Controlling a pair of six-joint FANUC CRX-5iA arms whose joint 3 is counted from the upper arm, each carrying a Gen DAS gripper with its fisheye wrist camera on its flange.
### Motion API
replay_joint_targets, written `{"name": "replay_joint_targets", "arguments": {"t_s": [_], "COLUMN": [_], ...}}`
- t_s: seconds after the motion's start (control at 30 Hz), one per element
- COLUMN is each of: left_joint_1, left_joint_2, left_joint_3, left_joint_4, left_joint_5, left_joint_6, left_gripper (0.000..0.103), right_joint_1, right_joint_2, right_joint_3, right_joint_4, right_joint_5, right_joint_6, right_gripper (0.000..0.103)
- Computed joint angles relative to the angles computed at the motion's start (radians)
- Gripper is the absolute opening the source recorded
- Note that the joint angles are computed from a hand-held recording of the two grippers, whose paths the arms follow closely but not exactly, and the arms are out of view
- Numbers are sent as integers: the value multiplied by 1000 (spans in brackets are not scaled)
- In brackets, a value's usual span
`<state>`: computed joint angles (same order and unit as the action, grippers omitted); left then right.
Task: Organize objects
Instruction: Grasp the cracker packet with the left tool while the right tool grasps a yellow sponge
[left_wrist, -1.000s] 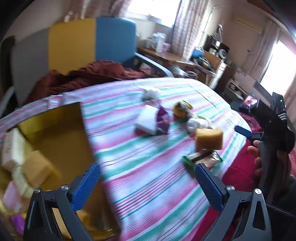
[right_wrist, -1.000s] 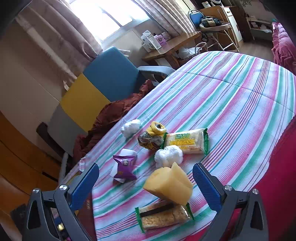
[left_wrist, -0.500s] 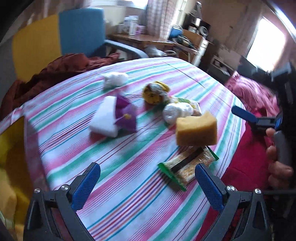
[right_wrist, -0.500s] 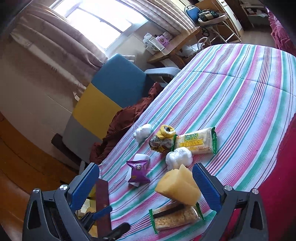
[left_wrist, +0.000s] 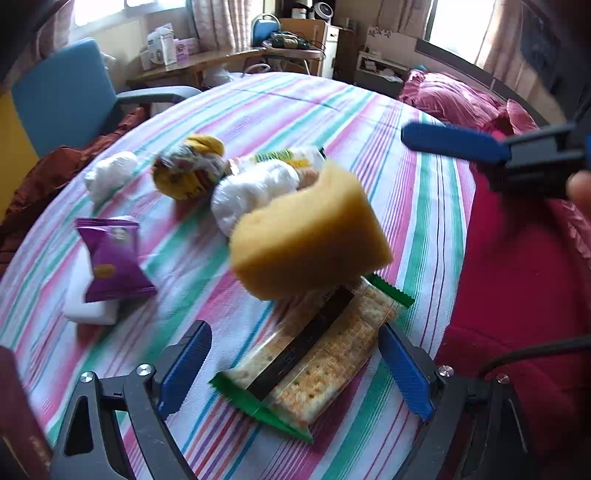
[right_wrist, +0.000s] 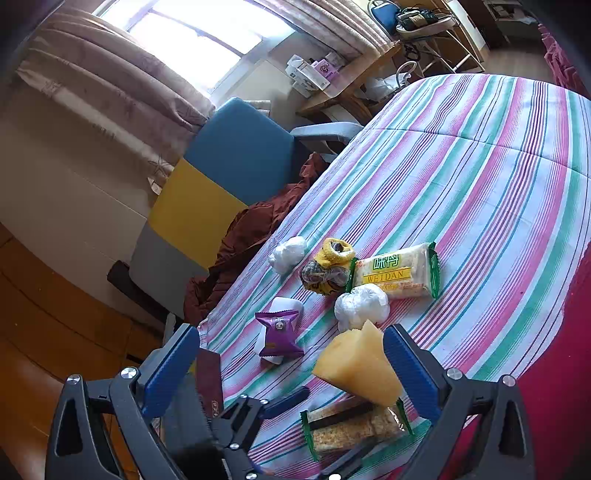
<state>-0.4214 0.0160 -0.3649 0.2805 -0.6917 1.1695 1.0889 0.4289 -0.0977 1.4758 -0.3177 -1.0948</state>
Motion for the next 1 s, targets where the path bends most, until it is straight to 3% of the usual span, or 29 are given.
{"name": "replay_joint_targets", "arguments": {"t_s": [0.1, 0.23, 0.37, 0.57, 0.7, 0.83, 1.0], "left_joint_1": [1, 9, 51, 110, 123, 90, 84], "left_joint_2": [13, -30, -97, -232, -263, -273, -288], "left_joint_3": [-20, -77, -138, -274, -315, -310, -320], "left_joint_4": [39, 64, 63, 99, 115, 27, -7], "left_joint_5": [17, 62, 68, 86, 112, 142, 162], "left_joint_6": [-37, -72, -25, -11, 4, 96, 132], "left_gripper": [88, 60, 50, 49, 49, 49, 49], "right_joint_1": [3, 14, 37, 68, 84, 103, 117], "right_joint_2": [2, 7, 17, 35, 48, 69, 97], "right_joint_3": [4, 16, 45, 98, 137, 203, 285], "right_joint_4": [-27, -90, -212, -384, -485, -635, -791], "right_joint_5": [0, -7, -32, -84, -121, -173, -237], "right_joint_6": [20, 74, 186, 346, 444, 596, 756], "right_gripper": [102, 101, 101, 101, 101, 101, 101]}}
